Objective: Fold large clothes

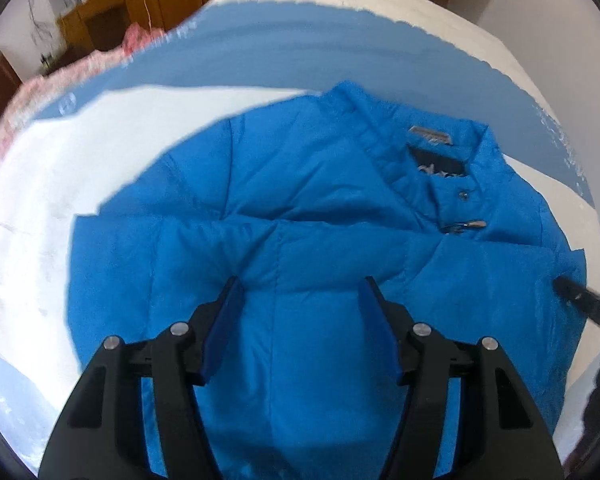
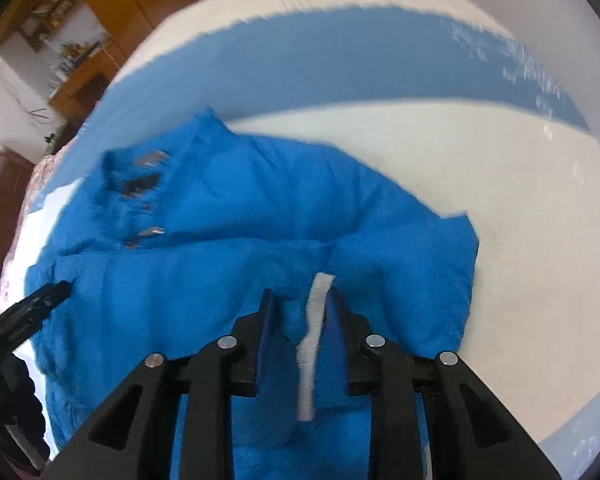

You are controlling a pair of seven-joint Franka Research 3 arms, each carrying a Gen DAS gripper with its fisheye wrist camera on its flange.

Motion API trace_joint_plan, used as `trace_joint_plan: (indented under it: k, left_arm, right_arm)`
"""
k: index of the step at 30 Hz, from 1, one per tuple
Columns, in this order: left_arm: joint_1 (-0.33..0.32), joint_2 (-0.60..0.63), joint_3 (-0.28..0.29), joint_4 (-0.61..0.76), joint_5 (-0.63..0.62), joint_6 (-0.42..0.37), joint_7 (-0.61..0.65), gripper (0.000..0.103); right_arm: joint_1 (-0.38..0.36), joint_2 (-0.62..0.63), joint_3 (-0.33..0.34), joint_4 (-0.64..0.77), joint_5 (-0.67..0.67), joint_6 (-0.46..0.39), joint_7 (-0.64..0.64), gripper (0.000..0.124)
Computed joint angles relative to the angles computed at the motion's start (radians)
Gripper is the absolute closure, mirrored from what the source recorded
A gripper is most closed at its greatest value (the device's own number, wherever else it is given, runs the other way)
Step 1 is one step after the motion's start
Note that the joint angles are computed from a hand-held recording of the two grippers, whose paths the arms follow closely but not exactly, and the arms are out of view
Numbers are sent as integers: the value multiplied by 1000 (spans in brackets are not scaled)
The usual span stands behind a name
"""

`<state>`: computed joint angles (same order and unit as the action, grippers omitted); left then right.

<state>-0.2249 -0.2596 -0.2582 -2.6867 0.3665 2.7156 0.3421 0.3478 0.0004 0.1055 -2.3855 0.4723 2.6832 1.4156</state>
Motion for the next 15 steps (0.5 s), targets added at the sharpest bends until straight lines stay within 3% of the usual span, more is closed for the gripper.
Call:
trace_joint_plan:
  k: [2,4,7,11,15]
  left_arm:
    - [4,11,3,6,6,2,9,42]
    - [-2,19,5,26,-7,-31,22,42]
    - [-15,-34,-14,22,-10,-76,-8,42]
    - [-45,-143,-72,-15,33,-119,-71,42]
    - [-112,-181,-98,-48,22,-120,-100,42]
  right_arm:
    - [-6,6,-5,6,63,-15,-55,97]
    - [-8,-6,-6,6,44,-29,-53,97]
    - [-2,-83,-8,-44,94,-11,-90,92]
    - [39,-230,-6,-150,163,16,-181,90]
    - [104,-291,-7,-205,199,11,-228,90]
